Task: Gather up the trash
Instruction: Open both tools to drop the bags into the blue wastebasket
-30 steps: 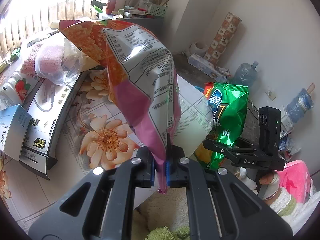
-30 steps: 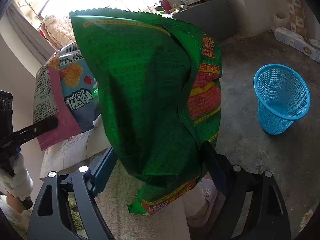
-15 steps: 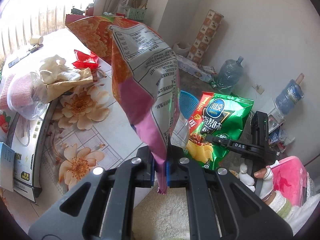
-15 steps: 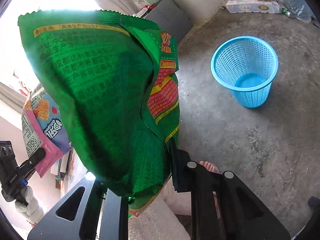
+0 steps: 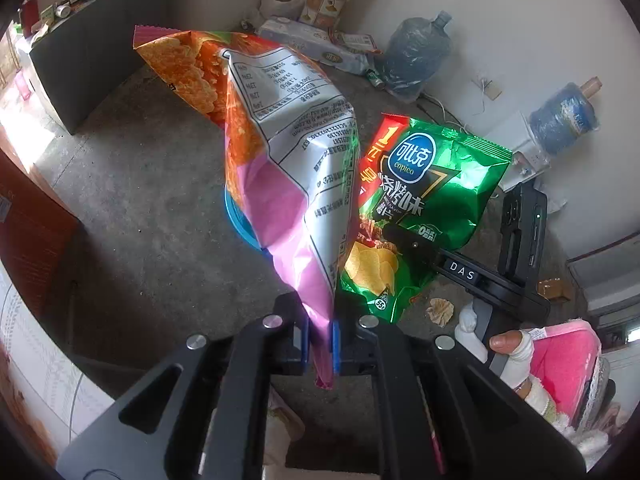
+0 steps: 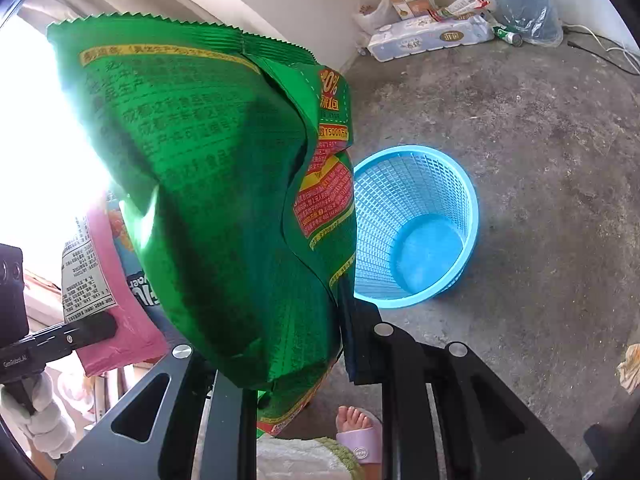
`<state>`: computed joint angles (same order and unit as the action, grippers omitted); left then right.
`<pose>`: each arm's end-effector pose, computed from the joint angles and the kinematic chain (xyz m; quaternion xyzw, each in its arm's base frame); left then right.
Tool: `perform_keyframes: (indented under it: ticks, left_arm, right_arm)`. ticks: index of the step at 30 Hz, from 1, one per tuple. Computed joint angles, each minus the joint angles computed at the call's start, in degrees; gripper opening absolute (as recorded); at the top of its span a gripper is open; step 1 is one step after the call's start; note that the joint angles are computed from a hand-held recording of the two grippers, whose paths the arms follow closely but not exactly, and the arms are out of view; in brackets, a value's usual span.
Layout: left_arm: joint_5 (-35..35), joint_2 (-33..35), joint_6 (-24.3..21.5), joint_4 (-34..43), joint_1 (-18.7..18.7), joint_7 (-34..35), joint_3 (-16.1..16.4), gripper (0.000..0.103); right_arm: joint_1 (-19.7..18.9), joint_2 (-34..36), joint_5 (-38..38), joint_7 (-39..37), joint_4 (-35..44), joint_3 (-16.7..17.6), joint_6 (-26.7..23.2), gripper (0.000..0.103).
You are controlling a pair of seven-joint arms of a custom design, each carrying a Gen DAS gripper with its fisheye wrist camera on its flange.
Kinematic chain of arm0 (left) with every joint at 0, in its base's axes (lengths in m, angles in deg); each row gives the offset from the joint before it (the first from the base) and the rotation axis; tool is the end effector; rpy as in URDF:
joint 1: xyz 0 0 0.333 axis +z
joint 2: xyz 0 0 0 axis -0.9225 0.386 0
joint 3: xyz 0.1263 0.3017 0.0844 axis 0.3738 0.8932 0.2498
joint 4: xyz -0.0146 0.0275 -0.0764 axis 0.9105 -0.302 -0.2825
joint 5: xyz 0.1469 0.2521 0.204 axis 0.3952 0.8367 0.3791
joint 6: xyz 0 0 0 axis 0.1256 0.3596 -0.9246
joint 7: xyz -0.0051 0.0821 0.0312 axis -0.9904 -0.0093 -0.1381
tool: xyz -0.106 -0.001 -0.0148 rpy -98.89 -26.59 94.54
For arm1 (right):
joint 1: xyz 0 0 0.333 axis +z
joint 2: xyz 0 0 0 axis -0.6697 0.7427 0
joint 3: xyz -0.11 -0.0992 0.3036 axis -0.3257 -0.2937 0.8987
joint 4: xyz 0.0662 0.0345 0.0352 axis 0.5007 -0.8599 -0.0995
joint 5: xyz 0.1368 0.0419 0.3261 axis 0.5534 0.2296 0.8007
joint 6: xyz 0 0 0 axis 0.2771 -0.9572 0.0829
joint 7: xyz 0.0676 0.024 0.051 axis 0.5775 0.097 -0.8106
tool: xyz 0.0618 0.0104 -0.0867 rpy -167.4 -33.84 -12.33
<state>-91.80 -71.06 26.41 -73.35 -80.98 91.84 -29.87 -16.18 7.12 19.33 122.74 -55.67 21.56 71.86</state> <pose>0.4554 -0.2544 0.7966 0.5185 -0.8229 0.2270 0.0503 0.3749 0.2719 0.6944 -0.4965 0.7784 0.0007 0.3841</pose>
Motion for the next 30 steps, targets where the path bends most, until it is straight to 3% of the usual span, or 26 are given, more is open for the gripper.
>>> perform_keyframes:
  ticks: [3, 8, 10, 11, 12, 13, 15, 19, 24, 26, 30]
  left_arm:
    - [5.6, 9.2, -2.5, 7.7, -3.3, -1.2, -1.2, 0.006]
    - [10.9, 23.6, -7.3, 22.1, -8.6, -2.8, -0.2, 0.01]
    - [12.9, 27.1, -8.0, 25.5, -10.5, -3.9, 0.8, 0.021]
    - [13.1, 28.1, -8.2, 26.1, -10.9, -4.5, 1.1, 0.028]
    - [13.3, 30.0, -9.0, 28.3, -11.2, -5.1, 1.3, 0.041]
    - [13.6, 30.9, -9.0, 29.0, -11.7, -5.8, 1.7, 0.048]
    - [14.1, 31.4, -8.8, 29.2, -11.9, -7.1, 2.1, 0.051]
    - [12.8, 27.6, -3.3, 22.6, -10.6, -8.0, 1.9, 0.062]
    - [12.4, 22.4, 2.1, 18.2, -9.2, -6.8, 1.4, 0.065]
    - [10.3, 16.8, 6.8, 12.1, -7.4, -5.1, 0.7, 0.069]
    - [3.5, 2.5, 18.5, -2.7, -2.8, 0.1, 0.0, 0.08]
  right_arm:
    - [-0.5, 3.1, 2.1, -3.9, -0.4, -2.9, -0.2, 0.019]
    - [-2.4, 8.3, 6.3, -9.3, -1.9, -4.8, 1.1, 0.023]
    - [-3.1, 10.6, 7.9, -10.2, -1.9, -4.9, 1.8, 0.042]
    - [-3.6, 11.0, 8.0, -9.4, -2.5, -4.5, 2.2, 0.057]
    - [-4.1, 11.6, 8.0, -8.7, -2.7, -4.4, 2.6, 0.058]
    - [-4.4, 11.9, 8.1, -8.4, -2.9, -4.2, 2.5, 0.058]
    - [-5.1, 11.8, 7.1, -6.8, -3.6, -3.8, 3.2, 0.058]
    - [-6.6, 9.6, 1.2, -1.6, -5.8, -2.7, 5.3, 0.061]
    - [-8.1, 5.4, -7.0, 3.8, -5.5, -1.5, 3.1, 0.061]
    - [-8.4, 3.4, -11.0, 5.5, -3.8, -0.2, 0.2, 0.061]
    - [-8.9, -0.8, -21.4, 9.1, 1.7, 4.5, -6.4, 0.079]
